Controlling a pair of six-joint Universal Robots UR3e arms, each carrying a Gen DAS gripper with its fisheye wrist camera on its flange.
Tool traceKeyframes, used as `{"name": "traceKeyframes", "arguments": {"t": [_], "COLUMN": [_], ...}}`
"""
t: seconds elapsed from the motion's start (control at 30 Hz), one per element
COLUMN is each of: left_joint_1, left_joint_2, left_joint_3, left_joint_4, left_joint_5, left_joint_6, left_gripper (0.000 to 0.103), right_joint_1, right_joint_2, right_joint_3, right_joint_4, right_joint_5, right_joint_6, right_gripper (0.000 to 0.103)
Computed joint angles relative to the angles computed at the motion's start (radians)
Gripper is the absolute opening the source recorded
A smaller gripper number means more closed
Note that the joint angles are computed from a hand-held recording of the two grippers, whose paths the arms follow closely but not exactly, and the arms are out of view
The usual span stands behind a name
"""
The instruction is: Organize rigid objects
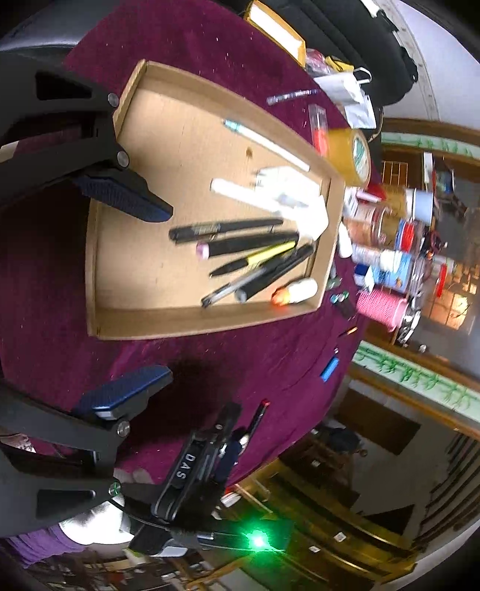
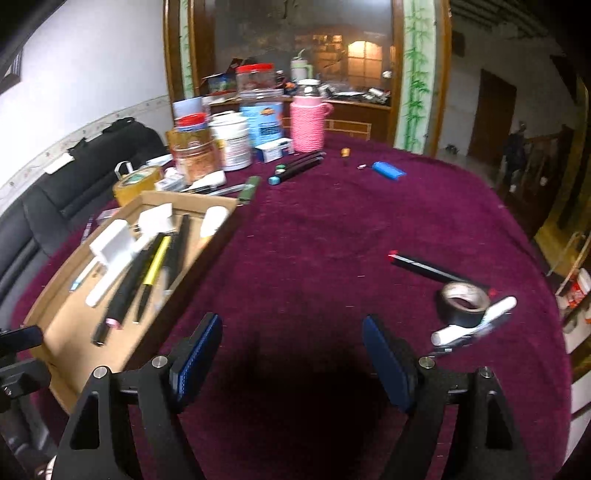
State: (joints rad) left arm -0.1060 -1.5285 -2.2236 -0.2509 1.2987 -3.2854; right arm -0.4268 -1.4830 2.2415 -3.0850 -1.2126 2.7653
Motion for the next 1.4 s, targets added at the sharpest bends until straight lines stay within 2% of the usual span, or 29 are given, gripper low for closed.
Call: {"name": "traceKeyframes", "arguments": {"t": [0.3, 0.73, 1.2, 1.23, 1.3, 1.4], "left_joint_1": [-0.099, -0.183, -0.217, -0.218, -0.217, -0.214], "left_joint_2": [-0.092, -0.213, -0.282, -0.286, -0.29, -0.289], "left_joint_3": [0.098, 0.218, 0.29, 0.293, 0.296, 0.294], "left_joint_4": [-0.024, -0.065, -0.093, -0.095, -0.099, -0.1], "left_joint_5": [0.076, 0.12, 0.136, 0.134, 0.126, 0.117], "left_joint_6": [-0.033, -0.052, -0.054, -0.054, -0.052, -0.05], "left_gripper": [0.079, 0.079, 0.079, 0.079, 0.079, 0.079], "right_joint_1": [-0.066, -0.143, -0.149, -0.146, -0.175, -0.292], "right_joint_2": [0.042, 0.081, 0.123, 0.121, 0.102, 0.083], "right_joint_3": [0.023, -0.003, -0.029, -0.038, -0.069, -0.205], "right_joint_4": [-0.104, -0.088, -0.089, -0.077, 0.014, 0.316], "right_joint_5": [-0.045, -0.015, -0.029, -0.045, 0.0, 0.183], "right_joint_6": [-0.043, -0.071, -0.078, -0.089, -0.097, -0.089], "right_gripper": [0.084, 0.085, 0.088, 0.088, 0.088, 0.088]}}
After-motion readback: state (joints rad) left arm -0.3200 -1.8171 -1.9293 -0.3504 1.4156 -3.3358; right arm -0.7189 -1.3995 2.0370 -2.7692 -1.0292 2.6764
